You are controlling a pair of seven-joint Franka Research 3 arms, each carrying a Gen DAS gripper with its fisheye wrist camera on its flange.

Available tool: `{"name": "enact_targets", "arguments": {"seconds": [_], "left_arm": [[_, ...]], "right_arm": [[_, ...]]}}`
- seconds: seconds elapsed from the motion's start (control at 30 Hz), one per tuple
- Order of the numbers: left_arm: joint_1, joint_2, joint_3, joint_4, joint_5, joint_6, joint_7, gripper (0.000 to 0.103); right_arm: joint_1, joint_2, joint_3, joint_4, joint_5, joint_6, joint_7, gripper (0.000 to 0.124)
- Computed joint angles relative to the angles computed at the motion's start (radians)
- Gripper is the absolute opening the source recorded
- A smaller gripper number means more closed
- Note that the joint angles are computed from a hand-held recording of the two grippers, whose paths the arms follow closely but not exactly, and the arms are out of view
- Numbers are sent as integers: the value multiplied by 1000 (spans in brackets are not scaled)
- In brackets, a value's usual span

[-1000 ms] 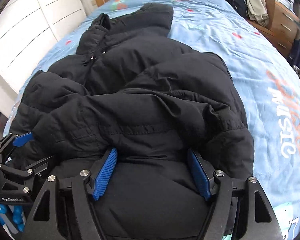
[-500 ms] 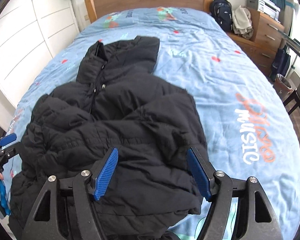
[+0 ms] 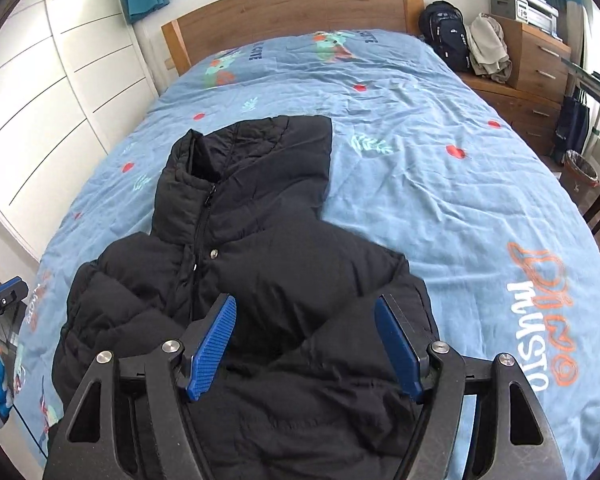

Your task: Fold large clothes

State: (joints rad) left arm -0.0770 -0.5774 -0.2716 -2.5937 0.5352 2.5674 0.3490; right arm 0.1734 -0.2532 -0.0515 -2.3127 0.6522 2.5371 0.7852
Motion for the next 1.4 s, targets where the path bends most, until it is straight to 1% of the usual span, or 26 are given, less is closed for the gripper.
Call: {"name": "enact_targets", "arguments": {"seconds": [0.03,0.07,0.13,0.2,0.23,0.3,0.37,0.4,0.5,0.57,0.6,0.67,0.73,0.83,0.93,1.0,1.07,1.1,1.13,1.17,1.2,1.23,1.27,1.3,1.33,1.4], "left_arm": [[24,48,11,24,20,36,7,100],[55,118,28,58,44,92,13,100],[92,229,58,117,66,174,34,100],[126,342,72,190,93,214,39,100],[132,399,85,228,93,231,46,99],[129,473,116,269,67,283,61,99],[118,534,146,300,-18,338,116,99],[114,551,153,312,-46,346,139,99],[112,617,167,365,-176,362,235,99],[122,659,164,403,-292,363,319,99],[123,671,164,416,-323,359,337,99],[144,717,144,462,-434,350,424,99],[182,774,104,523,-565,337,544,99],[173,840,125,598,-568,318,542,99],[191,899,113,655,-604,323,545,99],[187,935,120,700,-601,280,526,98],[170,969,138,743,-582,221,482,97],[174,978,132,751,-586,210,479,90],[181,991,122,763,-596,195,485,74],[181,998,118,770,-596,182,488,63],[183,1009,113,782,-596,165,497,41],[182,1008,109,782,-596,162,503,25],[179,1010,106,788,-590,157,515,20],[169,1007,112,790,-575,151,516,14],[153,1003,123,796,-546,140,515,12],[139,989,132,792,-522,137,510,11]], "right_arm": [[10,50,2,45,20,2,2,71],[17,91,7,82,36,6,4,71],[25,191,24,175,66,16,5,71],[26,291,47,270,87,34,11,71],[22,328,58,306,91,38,20,71],[10,407,79,390,110,26,44,71],[-7,460,98,452,133,5,58,72],[-15,487,106,488,139,-11,66,73],[-32,559,123,586,127,-60,104,78],[-30,610,126,654,86,-87,155,81],[-27,638,125,688,59,-96,183,81],[-30,687,132,748,25,-113,217,83],[-31,738,137,810,-7,-140,252,85],[-34,807,148,893,-41,-151,286,86],[-45,874,162,979,-50,-175,318,86],[-45,916,166,1035,-67,-198,342,86],[-30,950,157,1078,-105,-211,379,86],[-29,966,159,1098,-114,-218,390,86],[-30,978,164,1110,-118,-223,395,81],[-27,990,166,1127,-128,-233,402,64],[-20,1006,162,1153,-150,-258,414,52],[-4,1022,149,1182,-187,-287,430,33],[3,1021,148,1183,-207,-292,427,24],[8,1015,149,1175,-220,-287,414,21],[11,1007,150,1166,-229,-279,406,18],[15,980,151,1135,-240,-259,395,16]]}}
